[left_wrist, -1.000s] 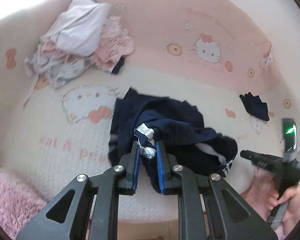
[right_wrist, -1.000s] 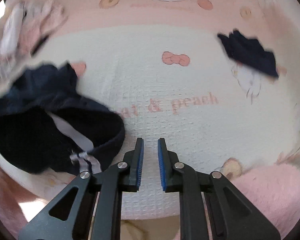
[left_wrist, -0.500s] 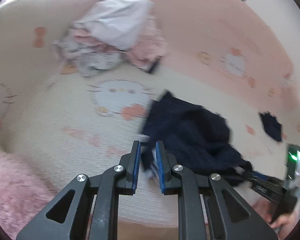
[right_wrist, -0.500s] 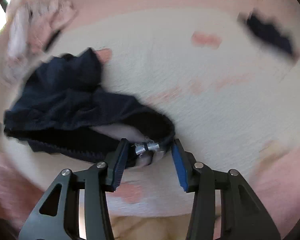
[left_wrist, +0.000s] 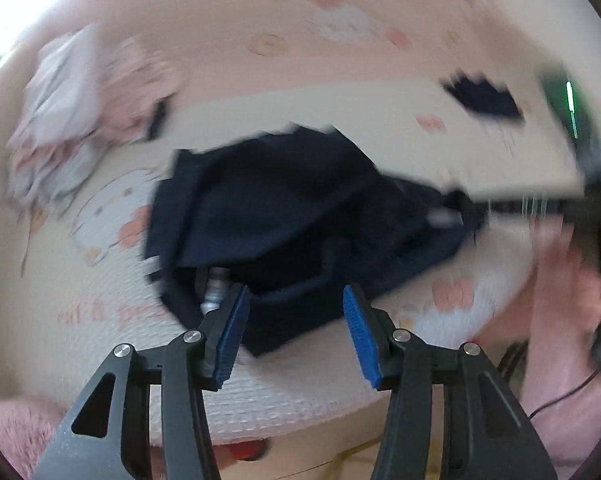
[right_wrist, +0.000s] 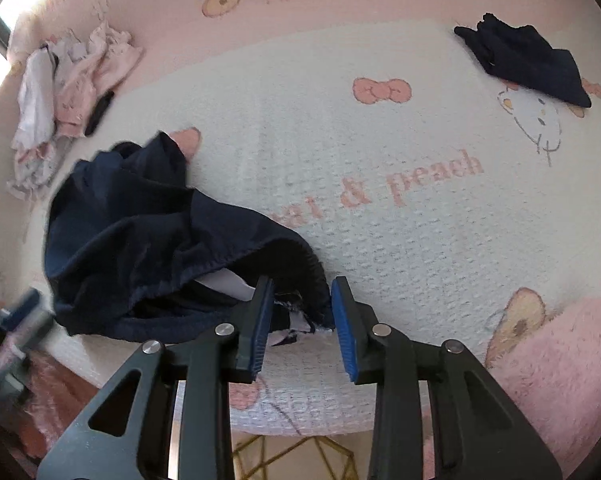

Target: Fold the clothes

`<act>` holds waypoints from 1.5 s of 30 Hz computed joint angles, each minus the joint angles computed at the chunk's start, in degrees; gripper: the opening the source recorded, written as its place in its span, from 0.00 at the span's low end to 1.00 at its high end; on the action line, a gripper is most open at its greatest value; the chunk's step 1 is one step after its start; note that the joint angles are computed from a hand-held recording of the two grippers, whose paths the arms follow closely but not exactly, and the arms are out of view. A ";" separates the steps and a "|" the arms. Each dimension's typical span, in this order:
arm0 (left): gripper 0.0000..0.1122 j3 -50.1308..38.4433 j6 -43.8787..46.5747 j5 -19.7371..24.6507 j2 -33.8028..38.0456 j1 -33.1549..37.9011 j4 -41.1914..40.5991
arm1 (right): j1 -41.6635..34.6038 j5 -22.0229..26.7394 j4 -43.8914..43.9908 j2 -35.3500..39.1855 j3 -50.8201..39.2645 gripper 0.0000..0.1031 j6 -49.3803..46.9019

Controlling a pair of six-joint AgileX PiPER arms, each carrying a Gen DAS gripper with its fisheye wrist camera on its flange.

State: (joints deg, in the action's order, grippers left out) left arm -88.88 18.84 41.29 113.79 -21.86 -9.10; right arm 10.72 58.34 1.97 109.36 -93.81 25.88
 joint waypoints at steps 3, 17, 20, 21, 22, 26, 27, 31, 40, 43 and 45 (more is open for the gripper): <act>0.45 -1.46 -5.16 -0.27 2.91 -2.54 8.18 | -1.16 1.74 -1.46 0.21 -1.62 0.28 -1.68; 0.26 -9.63 -11.89 4.48 5.90 9.97 -2.10 | 3.50 1.88 6.06 -3.95 7.55 0.45 -3.83; 0.32 -6.35 -10.65 3.82 2.64 10.58 -1.07 | 4.62 3.95 3.96 -4.04 6.79 0.45 -3.64; 0.33 -5.59 -10.54 3.88 2.11 9.92 0.89 | 4.72 4.16 3.82 -4.46 7.06 0.45 -3.74; 0.33 -4.86 -10.47 3.96 1.60 9.25 2.87 | 4.61 4.23 3.97 -4.92 7.43 0.45 -4.15; 0.38 -3.71 -10.29 3.81 3.08 4.28 10.60 | 4.36 4.58 3.13 -4.80 7.67 0.46 -4.70; 0.38 -3.46 -11.55 3.48 3.69 2.63 13.88 | 4.67 4.35 2.00 -5.03 7.72 0.46 -4.27; 0.43 -0.80 -11.97 1.08 2.98 -0.91 19.81 | 6.13 3.34 -2.73 -6.81 9.47 0.43 -3.04; 0.41 0.71 -8.97 -1.08 3.52 -3.14 20.63 | -1.15 1.69 -4.33 -11.07 10.82 0.20 -2.07; 0.07 -1.36 -6.13 -1.50 2.46 -1.13 12.44 | -1.81 1.97 -7.21 -13.27 11.10 0.20 -2.57; 0.07 -2.03 -2.03 -2.14 0.65 1.18 3.90 | -0.61 2.27 -11.34 -18.05 14.80 0.20 -0.71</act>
State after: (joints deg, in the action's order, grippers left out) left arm -90.91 16.80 39.15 114.43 -20.68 -5.20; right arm 10.11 60.61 -9.37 91.32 -79.01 25.17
